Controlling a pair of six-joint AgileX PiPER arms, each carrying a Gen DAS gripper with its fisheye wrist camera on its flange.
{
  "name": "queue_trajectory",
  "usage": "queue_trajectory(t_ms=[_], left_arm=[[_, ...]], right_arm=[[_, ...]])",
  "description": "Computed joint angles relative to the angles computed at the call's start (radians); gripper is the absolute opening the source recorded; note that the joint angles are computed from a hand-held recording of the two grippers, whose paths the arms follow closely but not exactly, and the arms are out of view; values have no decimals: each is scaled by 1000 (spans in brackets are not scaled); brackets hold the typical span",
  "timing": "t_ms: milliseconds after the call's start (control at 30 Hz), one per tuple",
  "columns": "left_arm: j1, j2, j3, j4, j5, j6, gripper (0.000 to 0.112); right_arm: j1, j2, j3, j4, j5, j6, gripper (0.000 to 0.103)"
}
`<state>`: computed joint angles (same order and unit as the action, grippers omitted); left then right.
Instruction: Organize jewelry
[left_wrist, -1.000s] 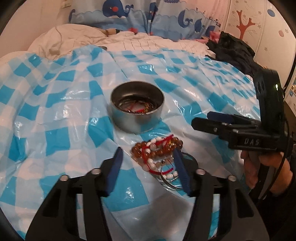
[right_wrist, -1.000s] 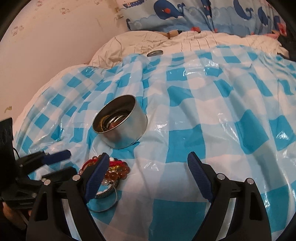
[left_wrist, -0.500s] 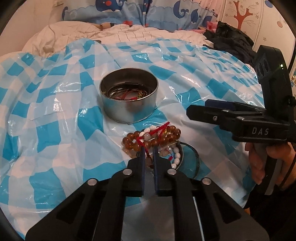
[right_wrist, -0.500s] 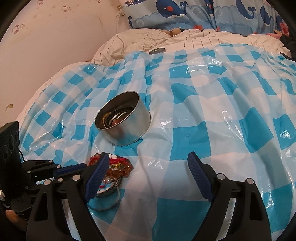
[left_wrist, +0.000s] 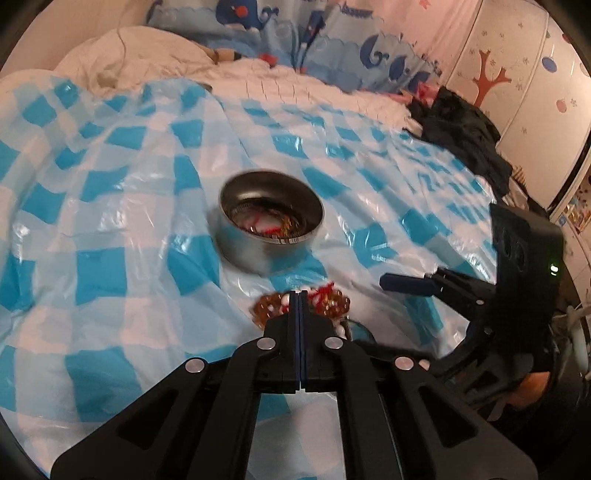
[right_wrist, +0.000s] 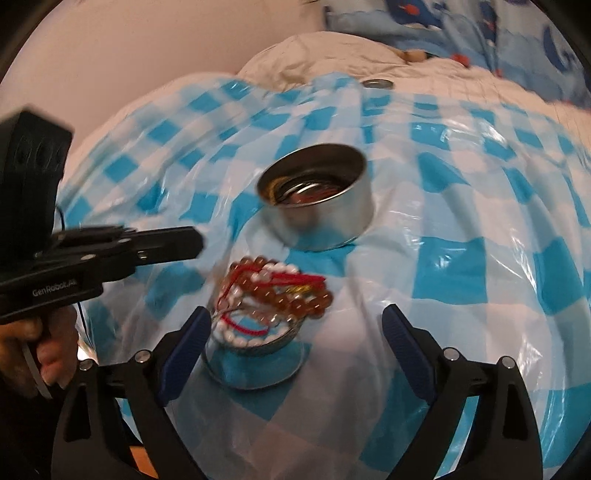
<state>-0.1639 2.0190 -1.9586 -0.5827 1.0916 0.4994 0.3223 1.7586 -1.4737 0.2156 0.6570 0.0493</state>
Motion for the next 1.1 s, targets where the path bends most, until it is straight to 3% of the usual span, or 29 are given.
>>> queue_trajectory(t_ms=[167,267,400,433,467,767,933,1067,1100], left_arm=[[-72,-3,34,121,-35,-33,4],[-111,-13,61,208,-82,-76,16],[-120,-2,53,247,-81,-112,15],[-123,-2,55,262,-89,-120,4],[-125,-1,53,268,-88,-117,1],[-18,-29,26,9,-75,4,1],[18,-30,-6,-23,-78,-7,1],[27,-25,-23,-23,-81,-25,1],[27,-23,-28,-22,-81,-27,1]], right_arm=[[22,6,-6,-22,17,-13,90],[23,8,-9,-35,26,-10,90],[29,10,-7,-49,36,-7,90],[28,9,-7,-39,39,-18,90],[27,11,-10,-26,45,-32,90],[61,25,-21,-63,64,-51,90],[50,30,-12,-44,45,-53,89],[42,32,-15,6,50,-113,64],[44,32,-17,6,51,-117,64]])
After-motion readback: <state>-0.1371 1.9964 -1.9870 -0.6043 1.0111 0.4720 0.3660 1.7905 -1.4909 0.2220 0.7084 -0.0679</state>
